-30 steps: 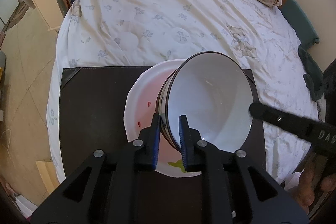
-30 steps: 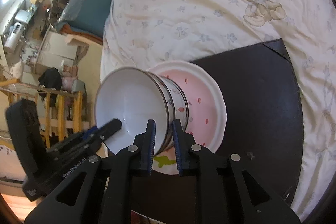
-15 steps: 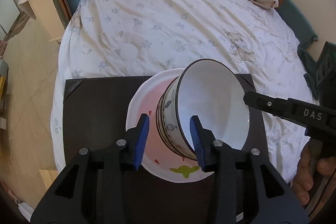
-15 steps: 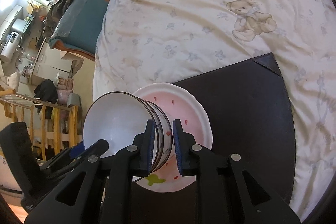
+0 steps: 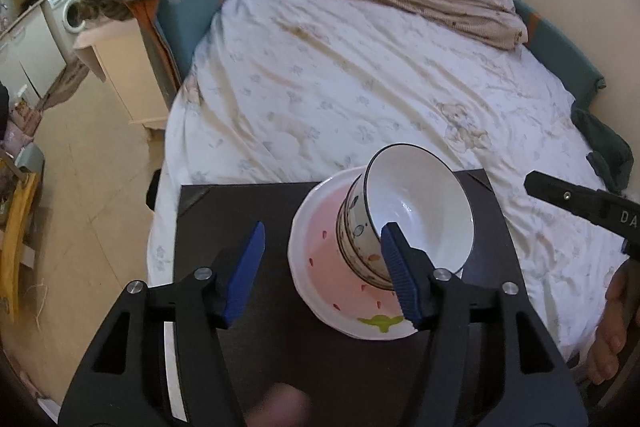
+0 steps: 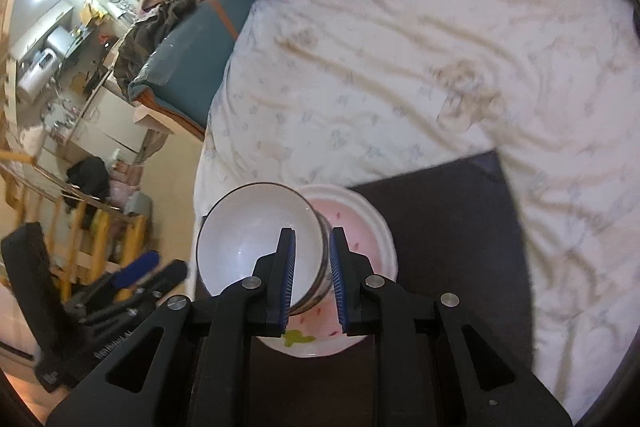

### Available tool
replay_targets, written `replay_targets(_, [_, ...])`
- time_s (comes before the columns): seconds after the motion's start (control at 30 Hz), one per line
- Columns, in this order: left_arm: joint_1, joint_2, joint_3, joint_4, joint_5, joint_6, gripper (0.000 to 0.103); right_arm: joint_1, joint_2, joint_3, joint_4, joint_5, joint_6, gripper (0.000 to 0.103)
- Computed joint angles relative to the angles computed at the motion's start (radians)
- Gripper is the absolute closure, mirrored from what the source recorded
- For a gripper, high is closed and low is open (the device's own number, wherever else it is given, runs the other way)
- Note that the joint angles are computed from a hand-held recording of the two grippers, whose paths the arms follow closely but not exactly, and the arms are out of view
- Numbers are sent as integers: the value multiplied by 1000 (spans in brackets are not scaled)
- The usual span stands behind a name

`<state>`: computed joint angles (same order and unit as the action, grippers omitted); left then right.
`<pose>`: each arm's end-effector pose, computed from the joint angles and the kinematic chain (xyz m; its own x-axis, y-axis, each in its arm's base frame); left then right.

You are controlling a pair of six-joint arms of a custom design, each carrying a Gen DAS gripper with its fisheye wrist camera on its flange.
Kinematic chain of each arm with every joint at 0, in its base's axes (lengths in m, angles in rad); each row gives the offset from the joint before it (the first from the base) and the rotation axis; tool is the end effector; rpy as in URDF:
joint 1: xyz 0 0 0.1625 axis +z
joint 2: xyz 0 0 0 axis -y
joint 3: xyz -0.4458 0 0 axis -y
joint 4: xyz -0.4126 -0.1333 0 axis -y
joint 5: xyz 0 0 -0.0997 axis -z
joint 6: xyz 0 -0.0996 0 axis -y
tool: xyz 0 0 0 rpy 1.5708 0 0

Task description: Organize plates and bowls

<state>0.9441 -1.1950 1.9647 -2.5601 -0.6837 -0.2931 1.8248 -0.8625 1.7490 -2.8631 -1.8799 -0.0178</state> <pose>-0.1643 -0.5859 0.2504 -0.7500 -0.0047 -0.6614 0.3715 0.8243 -0.4272 0.2705 -0.6322 0.1335 -0.9480 -0.1389 0.2865 -0.2478 0.8870 -0.3897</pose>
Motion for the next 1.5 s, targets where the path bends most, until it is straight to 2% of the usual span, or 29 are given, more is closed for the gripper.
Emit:
replay_targets(0.07, [-19,-12,36,-52,36,22,46,14,-7,19,-38,-25,-38,79])
replay_targets(0.1, [-26,-16,51,-75,51,33,46,21,-13,32,-61,-36,-53,65])
replay_targets(0.13, [-37,-22,70,-105,66,48,46,25,-21,50,-83,-43,-62,36])
replay_targets(0.17, [-45,-31,86,-125,68,59,42,29,-28,65,-103,-47,-66,29])
replay_targets(0.2, [-51,-38,97,-136,68,68,29,33,-35,79,-124,-49,-74,29])
replay_targets(0.3, [-83,-57,138,-137,126,34,1,50,-53,113,-158,-69,-106,29])
replay_targets(0.47, [-118,-104,189,-141,124,-18,0,85,-71,178,-261,-103,-156,13])
replay_targets(0.53, [-134,-123,212,-137,127,-28,0,96,-88,216,-319,-104,-155,0])
replay_targets(0.63, [-156,-152,254,-155,142,-49,0,108,-112,272,-413,-109,-152,0])
replay_targets(0.77, [-172,-189,282,-95,129,-111,0,120,-138,313,-452,-138,-145,0])
replay_targets(1.03, [-194,-215,324,-35,135,-180,0,132,-137,396,-600,-196,-231,0])
replay_targets(1.13, [-185,-224,330,-4,120,-225,0,127,-122,419,-617,-212,-232,0])
replay_targets(1.23, [-172,-216,332,-2,105,-215,0,120,-103,439,-643,-216,-242,0])
replay_targets(1.37, [-157,-194,331,43,129,-250,0,106,-65,447,-655,-217,-264,0])
replay_targets(1.5, [-141,-182,323,48,136,-284,0,93,-32,421,-620,-226,-248,0])
